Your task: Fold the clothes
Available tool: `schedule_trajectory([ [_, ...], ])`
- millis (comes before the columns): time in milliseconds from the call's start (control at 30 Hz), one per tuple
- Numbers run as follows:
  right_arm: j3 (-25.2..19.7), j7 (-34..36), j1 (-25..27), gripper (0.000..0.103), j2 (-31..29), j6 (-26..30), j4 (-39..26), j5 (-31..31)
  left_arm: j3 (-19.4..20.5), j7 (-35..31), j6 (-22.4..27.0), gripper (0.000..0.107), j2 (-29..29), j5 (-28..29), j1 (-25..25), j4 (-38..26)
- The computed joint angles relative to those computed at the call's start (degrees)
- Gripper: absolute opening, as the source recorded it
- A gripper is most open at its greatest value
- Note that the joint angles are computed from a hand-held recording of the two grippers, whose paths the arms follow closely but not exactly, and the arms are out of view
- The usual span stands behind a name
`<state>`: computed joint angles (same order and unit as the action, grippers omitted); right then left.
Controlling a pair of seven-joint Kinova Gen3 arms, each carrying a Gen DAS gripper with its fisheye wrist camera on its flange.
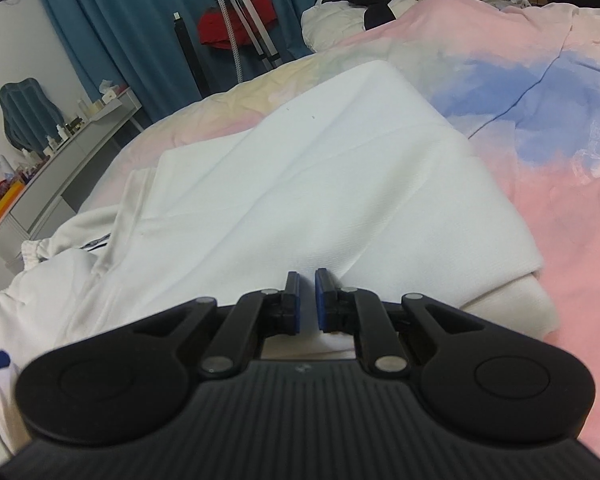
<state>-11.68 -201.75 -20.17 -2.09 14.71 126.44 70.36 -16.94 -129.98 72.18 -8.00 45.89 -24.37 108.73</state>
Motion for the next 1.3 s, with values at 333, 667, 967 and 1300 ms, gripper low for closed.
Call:
schedule_trajectory([
  [333,-1.13,2.99,-0.43,0.011,-0.43,2.77,-0.50,-3.79,-19.06,8.64,2.32,0.096,9.55,7.93,7.05,1.39],
  [667,-1.40,3.45,-2.05,0.012,-0.22,5.00,-1.37,-3.74,-5.82,10.33,-12.66,0.077,9.96,14.68,-2.30,3.77],
  [967,-0.52,3.76,-3.43,0.012,0.57,5.78,-1.90,-3.52,16.45,1.23,-28.21,0.014,-1.36,18.07,-15.60,8.13],
  [1300,-1.42,4.04,1.61,0.012,-4.74,2.79,-0.25,-8.20,42.99,-4.34,-51.17,0.019,-16.84,21.55,-8.09,7.68],
])
